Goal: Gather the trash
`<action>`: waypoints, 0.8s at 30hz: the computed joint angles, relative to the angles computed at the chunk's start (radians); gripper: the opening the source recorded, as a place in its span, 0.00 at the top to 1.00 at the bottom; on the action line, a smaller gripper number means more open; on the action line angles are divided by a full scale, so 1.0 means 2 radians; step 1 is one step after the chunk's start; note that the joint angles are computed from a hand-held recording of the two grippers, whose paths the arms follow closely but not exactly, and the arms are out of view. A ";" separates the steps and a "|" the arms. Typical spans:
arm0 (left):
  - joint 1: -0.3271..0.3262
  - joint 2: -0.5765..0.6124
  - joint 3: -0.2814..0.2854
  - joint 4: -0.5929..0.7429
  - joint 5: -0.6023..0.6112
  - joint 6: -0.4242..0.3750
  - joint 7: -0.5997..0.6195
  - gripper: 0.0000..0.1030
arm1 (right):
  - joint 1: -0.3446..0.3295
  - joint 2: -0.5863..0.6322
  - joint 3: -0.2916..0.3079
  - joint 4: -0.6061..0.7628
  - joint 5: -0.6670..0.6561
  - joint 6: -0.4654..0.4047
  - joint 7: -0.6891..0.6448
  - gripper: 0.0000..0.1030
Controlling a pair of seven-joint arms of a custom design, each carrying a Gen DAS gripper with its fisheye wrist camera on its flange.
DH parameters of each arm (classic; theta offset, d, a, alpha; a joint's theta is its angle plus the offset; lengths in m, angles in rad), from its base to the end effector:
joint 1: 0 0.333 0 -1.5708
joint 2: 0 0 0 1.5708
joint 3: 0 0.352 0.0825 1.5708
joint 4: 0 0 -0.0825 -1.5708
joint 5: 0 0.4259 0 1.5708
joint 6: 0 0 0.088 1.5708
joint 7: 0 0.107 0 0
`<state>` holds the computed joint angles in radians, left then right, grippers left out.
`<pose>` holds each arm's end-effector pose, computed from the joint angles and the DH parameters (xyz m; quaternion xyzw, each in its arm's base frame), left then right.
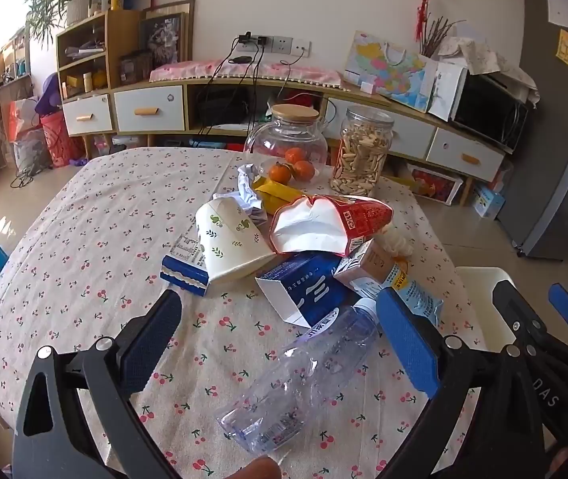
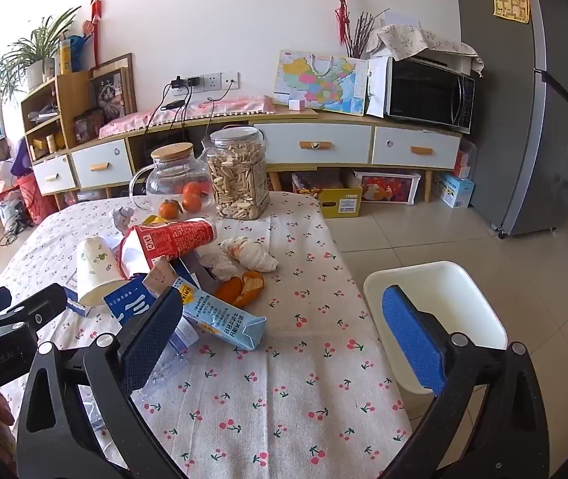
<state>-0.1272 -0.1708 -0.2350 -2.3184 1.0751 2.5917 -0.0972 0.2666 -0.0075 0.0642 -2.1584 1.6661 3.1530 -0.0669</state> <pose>0.5017 -0.2116 0.4603 -0.7755 0.4766 -0.2596 0.3225 0.5635 0.0997 0.4560 -0.7074 0.5235 -0.2747 0.3874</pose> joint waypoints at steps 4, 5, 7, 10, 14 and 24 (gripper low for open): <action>0.000 0.000 0.000 0.000 0.001 0.002 -0.001 0.08 | 0.000 0.000 0.000 0.000 0.004 0.000 -0.005 0.07; 0.000 -0.001 0.001 -0.001 0.001 0.002 -0.001 0.08 | 0.000 0.000 0.000 0.001 0.007 0.000 -0.008 0.07; 0.001 -0.001 0.001 -0.002 0.001 0.003 0.000 0.08 | 0.000 0.000 0.000 0.001 0.007 0.000 -0.008 0.07; 0.002 -0.002 0.001 -0.004 0.002 0.003 -0.001 0.08 | 0.000 0.000 0.000 0.001 0.008 0.002 -0.008 0.07; 0.002 0.001 0.000 -0.005 0.006 0.003 -0.006 0.08 | 0.000 0.000 0.000 0.001 0.004 0.001 -0.005 0.07; 0.001 0.005 0.002 -0.001 0.004 0.002 -0.004 0.08 | 0.001 0.001 0.000 0.000 0.004 0.001 -0.004 0.07</action>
<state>-0.1261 -0.1608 -0.2309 -2.3210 1.0822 2.5963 -0.1054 0.2679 -0.0064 0.0650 -2.1579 1.6736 3.1556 -0.0756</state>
